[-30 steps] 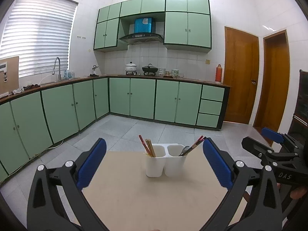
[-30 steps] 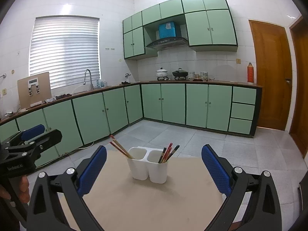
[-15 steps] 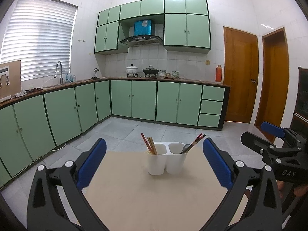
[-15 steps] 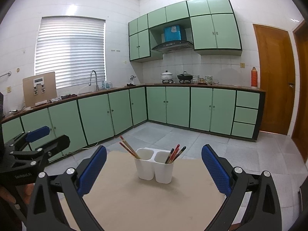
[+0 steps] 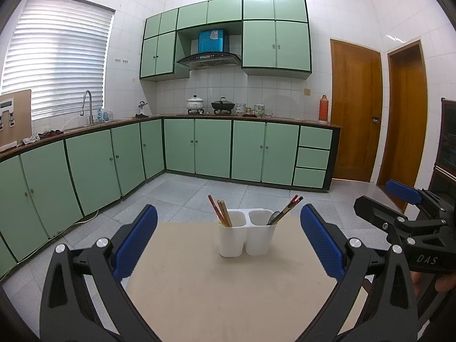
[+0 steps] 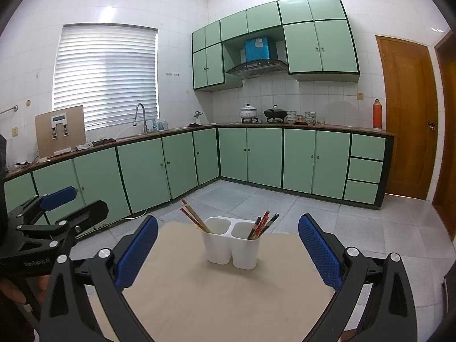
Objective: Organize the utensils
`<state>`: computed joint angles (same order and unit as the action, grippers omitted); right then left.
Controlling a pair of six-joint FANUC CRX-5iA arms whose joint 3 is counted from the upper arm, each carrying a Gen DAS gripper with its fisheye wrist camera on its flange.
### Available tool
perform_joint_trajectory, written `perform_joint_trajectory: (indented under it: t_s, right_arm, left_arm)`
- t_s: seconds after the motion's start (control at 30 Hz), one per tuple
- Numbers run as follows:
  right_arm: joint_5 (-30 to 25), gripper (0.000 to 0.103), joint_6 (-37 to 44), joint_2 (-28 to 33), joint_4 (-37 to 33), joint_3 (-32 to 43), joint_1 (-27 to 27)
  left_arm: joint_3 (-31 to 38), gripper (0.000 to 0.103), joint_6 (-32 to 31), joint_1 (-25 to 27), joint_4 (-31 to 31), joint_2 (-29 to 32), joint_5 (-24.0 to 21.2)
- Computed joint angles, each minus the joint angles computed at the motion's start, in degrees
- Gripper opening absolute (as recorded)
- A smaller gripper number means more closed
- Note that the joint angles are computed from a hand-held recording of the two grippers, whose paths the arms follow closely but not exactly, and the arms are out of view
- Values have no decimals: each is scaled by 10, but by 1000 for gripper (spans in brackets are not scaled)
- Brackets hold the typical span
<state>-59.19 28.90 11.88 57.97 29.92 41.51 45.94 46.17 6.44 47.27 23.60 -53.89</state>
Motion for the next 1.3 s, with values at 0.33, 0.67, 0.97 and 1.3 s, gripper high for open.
perform_joint_trajectory:
  t_s: [0.33, 0.67, 0.97, 1.3]
  right_arm:
    - [-3, 97, 1, 0, -2, 1, 1]
    - [-4, 97, 5, 4, -10, 8, -1]
    - [-4, 97, 8, 7, -12, 10, -1]
    - [-6, 97, 10, 9, -14, 14, -1]
  left_arm:
    - [1, 97, 0, 2, -1, 0, -3]
    - [-2, 97, 0, 3, -1, -2, -4]
    - [7, 97, 7, 1, -6, 3, -6]
    - [10, 97, 8, 1, -7, 4, -7]
